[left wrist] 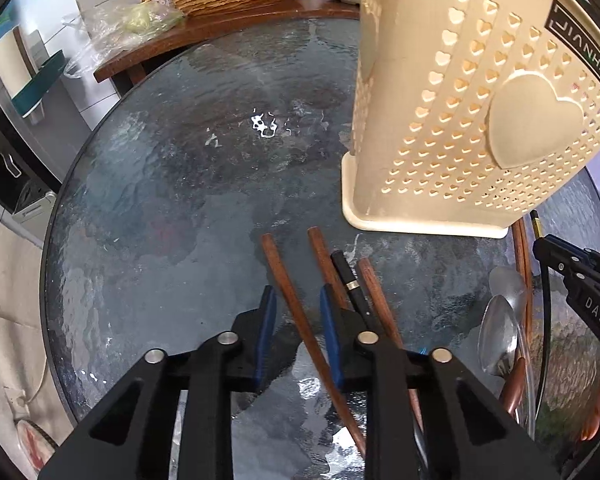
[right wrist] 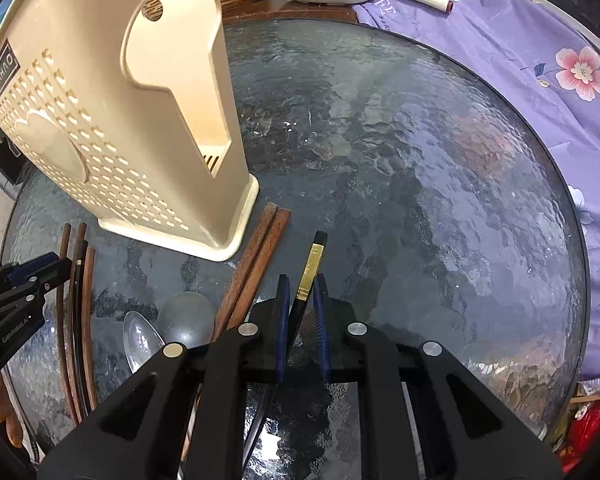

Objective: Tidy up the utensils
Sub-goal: 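Grasp the black gold-banded stick with right gripper while left gripper grasps a brown chopstick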

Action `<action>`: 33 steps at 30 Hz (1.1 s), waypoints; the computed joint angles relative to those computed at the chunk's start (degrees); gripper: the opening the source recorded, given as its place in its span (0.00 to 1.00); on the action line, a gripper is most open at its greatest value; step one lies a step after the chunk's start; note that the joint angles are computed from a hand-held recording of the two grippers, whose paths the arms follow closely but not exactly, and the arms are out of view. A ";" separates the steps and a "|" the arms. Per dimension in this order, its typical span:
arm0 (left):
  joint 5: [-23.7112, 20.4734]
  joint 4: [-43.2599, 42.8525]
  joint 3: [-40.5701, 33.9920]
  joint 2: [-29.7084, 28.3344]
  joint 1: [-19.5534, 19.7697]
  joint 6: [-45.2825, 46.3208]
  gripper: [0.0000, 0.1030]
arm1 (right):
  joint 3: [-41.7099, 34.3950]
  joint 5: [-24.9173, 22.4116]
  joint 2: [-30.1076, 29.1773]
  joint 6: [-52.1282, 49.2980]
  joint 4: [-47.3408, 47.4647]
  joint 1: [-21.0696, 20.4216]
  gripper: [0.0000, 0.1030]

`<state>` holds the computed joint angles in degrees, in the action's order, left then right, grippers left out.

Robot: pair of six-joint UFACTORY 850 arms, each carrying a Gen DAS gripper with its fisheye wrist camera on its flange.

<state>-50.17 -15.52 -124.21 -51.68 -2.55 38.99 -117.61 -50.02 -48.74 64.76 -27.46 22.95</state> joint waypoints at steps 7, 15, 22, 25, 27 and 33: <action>2.00 -0.41 2.26 1.25 -0.11 -1.30 0.10 | 3.53 3.08 2.02 4.13 -1.52 -0.33 0.08; 1.42 -2.61 1.18 0.48 0.21 -2.79 0.08 | 7.90 6.96 4.58 7.49 -2.73 -0.97 0.07; -0.48 -5.11 -1.44 -1.19 0.67 -2.95 0.07 | 12.40 12.68 7.09 9.16 -2.70 -1.69 0.07; -0.20 -6.55 -1.33 -0.97 0.92 -2.20 0.07 | 14.57 15.19 8.57 11.41 -5.04 -1.61 0.07; 0.44 -8.50 -0.84 -0.38 1.30 -1.04 0.07 | 16.33 17.13 9.98 13.33 -7.57 -1.51 0.07; 3.71 -15.48 2.80 3.28 2.51 5.52 0.07 | 20.88 20.98 14.44 20.03 -17.99 -0.69 0.07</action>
